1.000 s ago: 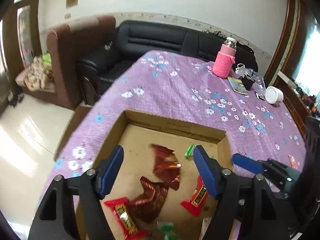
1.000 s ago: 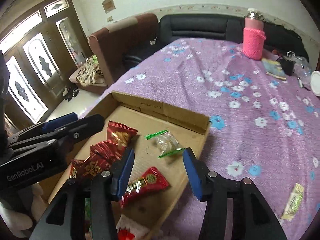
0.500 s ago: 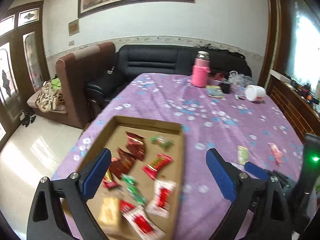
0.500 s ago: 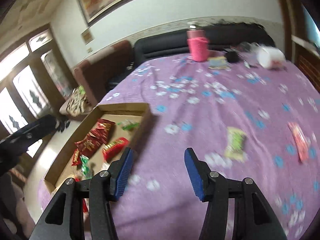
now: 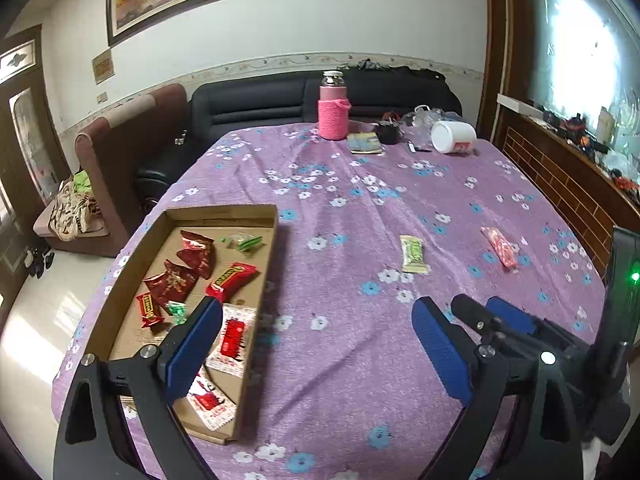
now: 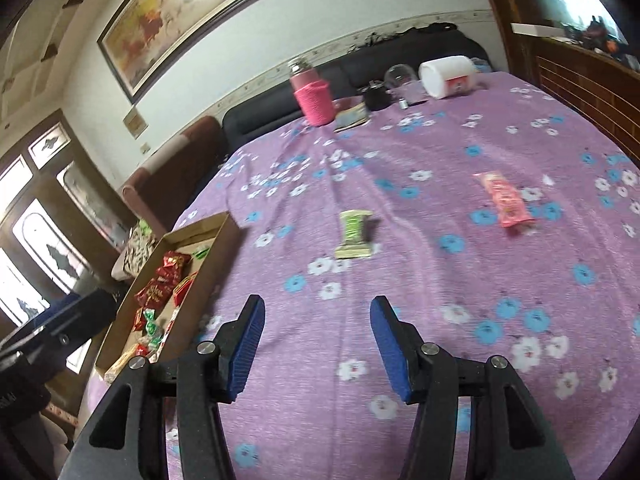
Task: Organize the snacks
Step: 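Grasp green-wrapped candy with left tool while right tool grasps pink cartoon packet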
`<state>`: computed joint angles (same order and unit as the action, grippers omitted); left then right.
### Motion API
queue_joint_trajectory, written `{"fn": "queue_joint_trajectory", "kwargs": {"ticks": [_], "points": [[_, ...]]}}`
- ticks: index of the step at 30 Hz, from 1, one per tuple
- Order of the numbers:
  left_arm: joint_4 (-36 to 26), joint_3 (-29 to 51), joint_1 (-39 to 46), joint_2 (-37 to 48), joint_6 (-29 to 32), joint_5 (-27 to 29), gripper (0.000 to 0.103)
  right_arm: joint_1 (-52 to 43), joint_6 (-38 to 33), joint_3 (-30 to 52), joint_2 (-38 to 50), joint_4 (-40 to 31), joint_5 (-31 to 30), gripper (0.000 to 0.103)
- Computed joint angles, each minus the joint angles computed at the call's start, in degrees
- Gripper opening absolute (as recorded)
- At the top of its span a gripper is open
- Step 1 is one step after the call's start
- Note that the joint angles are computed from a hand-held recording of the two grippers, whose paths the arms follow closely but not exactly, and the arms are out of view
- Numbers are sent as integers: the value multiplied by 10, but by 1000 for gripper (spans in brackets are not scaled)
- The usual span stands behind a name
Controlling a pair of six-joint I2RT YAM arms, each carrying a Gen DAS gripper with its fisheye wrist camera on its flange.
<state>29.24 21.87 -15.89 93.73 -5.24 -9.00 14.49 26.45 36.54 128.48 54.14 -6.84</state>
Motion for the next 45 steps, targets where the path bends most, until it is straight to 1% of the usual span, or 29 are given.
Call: {"fn": "queue_joint_trajectory", "kwargs": {"ticks": [3,7,10,15,18,20,22,24,26,28,31,33,34,36,37,38,39,40,41,42,44,45], "points": [[-3,10,-4,18,-5,18,95,-26,-6,-1,9,6,-12,60],[4,34,14,76,-21,100,95,-82,-21,1,19,2,-18,60],[10,58,14,133,-30,139,95,-138,-37,8,23,-17,-17,60],[28,91,-6,206,-29,158,95,-218,-69,33,14,-74,-17,60],[32,115,-13,249,-31,171,95,-246,-83,78,20,-126,-27,60],[23,136,-17,276,-33,173,95,-254,-89,115,28,-159,-35,60],[16,151,-18,294,-36,175,95,-248,-90,168,46,-198,-43,60],[10,162,-16,303,-41,182,95,-241,-88,212,66,-227,-41,60],[12,168,-7,305,-45,203,95,-232,-87,273,94,-276,-48,60],[9,177,0,300,-44,211,95,-220,-85,329,121,-321,-47,60],[-50,229,14,300,-37,240,95,-201,-97,380,152,-356,-38,60],[-67,258,10,303,-29,239,95,-192,-110,384,160,-345,-21,60],[-68,280,-1,311,-17,222,95,-187,-123,385,162,-344,-9,58],[-73,315,-18,330,0,193,95,-178,-145,390,165,-348,15,28],[-82,344,-28,349,11,180,89,-174,-157,387,166,-342,24,28],[-97,378,-37,372,21,171,75,-175,-159,386,166,-341,22,27],[-114,404,-41,387,25,166,66,-177,-161,383,165,-337,17,27],[-142,443,-45,411,26,165,53,-179,-162,381,165,-334,13,27],[-159,470,-45,429,22,168,50,-182,-161,377,164,-330,6,27],[-170,493,-45,445,18,168,50,-185,-159,374,163,-326,-3,27],[-180,532,-47,473,14,155,50,-191,-154,369,162,-320,-19,27],[-181,539,-48,480,12,154,50,-193,-151,368,162,-319,-24,27]]}}
